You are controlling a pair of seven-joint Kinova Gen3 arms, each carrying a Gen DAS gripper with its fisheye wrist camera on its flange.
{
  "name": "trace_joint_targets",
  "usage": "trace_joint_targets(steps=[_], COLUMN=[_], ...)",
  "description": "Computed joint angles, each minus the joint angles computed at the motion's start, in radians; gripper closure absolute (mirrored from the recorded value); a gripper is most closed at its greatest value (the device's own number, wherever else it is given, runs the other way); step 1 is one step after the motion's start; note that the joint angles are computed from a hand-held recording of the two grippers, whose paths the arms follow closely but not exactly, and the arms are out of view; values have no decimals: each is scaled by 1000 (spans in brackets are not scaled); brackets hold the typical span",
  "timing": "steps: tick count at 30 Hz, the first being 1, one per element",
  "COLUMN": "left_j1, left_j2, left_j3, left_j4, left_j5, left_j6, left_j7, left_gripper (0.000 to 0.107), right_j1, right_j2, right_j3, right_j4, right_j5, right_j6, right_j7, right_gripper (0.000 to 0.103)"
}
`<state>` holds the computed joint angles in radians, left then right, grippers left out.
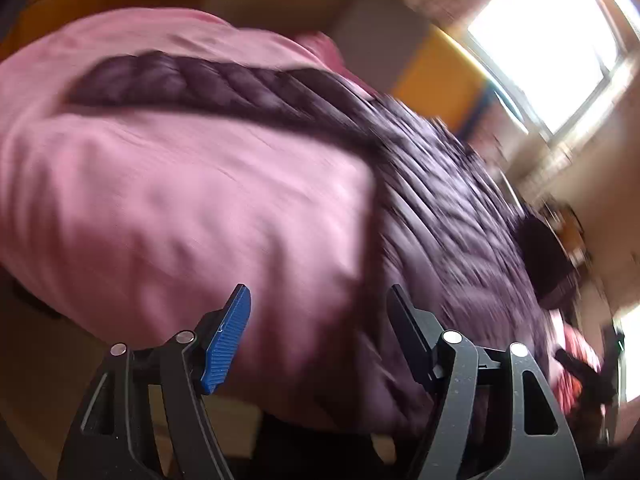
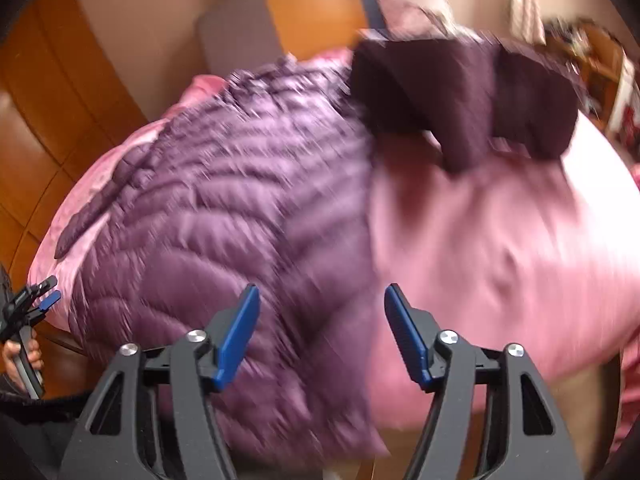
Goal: Fold large clothes
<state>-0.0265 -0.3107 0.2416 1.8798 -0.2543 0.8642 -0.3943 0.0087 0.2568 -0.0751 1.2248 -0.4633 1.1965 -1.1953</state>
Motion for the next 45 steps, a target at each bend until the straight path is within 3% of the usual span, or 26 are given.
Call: trace_joint_targets(steps=[1,4,6,9,12,15,18,19,20,21,23,26,30,35,36,37,38,39,41,45], left_j1=[-36,-144,-182,-244,-311,-420,-391,-362,-345,-336,-346,-394,-399,-375,-369,-344,-333,-335,-340,-244], left_j2=[-10,-34,-38,-16,16,63,111,132,155,165,154,85,4,22,30,38,40,41,30,62], left_j3=[-16,-52,-113,-219,-257,-277,-390,-436,-464,-473,-436,-316,-251,-198,-184,-180,-167,-136,-57,-1], left_j4=[6,23,38,33,12,-10,-22,-31,-41,-47,-40,3,61,53,34,13,2,-9,-32,-93], left_j5=[-7,-49,-67,-53,-48,22,77,106,131,140,108,-13,-93,-150,-168,-196,-219,-251,-327,-409], left_j6=[10,51,46,17,9,-38,-73,-80,-88,-82,-82,-88,-1,97,124,157,174,192,218,238], left_j7=[30,131,148,110,60,-52,-174,-215,-251,-274,-270,-175,-68,-1,23,52,77,117,185,206], left_gripper=[39,39,37,35,35,35,35,43,72,83,100,102,102,100,95,76,44,32,27,27], right_j1=[-14,-88,-136,-232,-288,-314,-321,-320,-322,-321,-328,-328,-320,-306,-297,-287,-271,-254,-224,-156], right_j2=[11,55,84,131,158,178,193,194,194,192,192,190,188,195,195,197,198,195,167,75], right_j3=[-12,-53,-72,-93,-106,-110,-112,-115,-118,-120,-119,-122,-127,-131,-133,-135,-136,-134,-120,-59], right_j4=[-14,-50,-72,-96,-115,-122,-117,-111,-103,-95,-88,-75,-61,-67,-74,-81,-91,-97,-78,21], right_j5=[-12,-11,1,43,76,89,89,88,87,85,93,95,93,80,71,59,42,24,1,10], right_j6=[-9,-33,-37,-79,-91,-88,-101,-109,-120,-129,-140,-157,-171,-166,-154,-141,-124,-112,-129,-229], right_j7=[-3,-6,-22,-54,-75,-102,-121,-119,-119,-116,-122,-119,-100,-75,-70,-66,-66,-71,-86,-136], right_gripper=[27,26,26,26,25,21,18,17,15,14,13,12,12,12,12,12,12,13,13,13])
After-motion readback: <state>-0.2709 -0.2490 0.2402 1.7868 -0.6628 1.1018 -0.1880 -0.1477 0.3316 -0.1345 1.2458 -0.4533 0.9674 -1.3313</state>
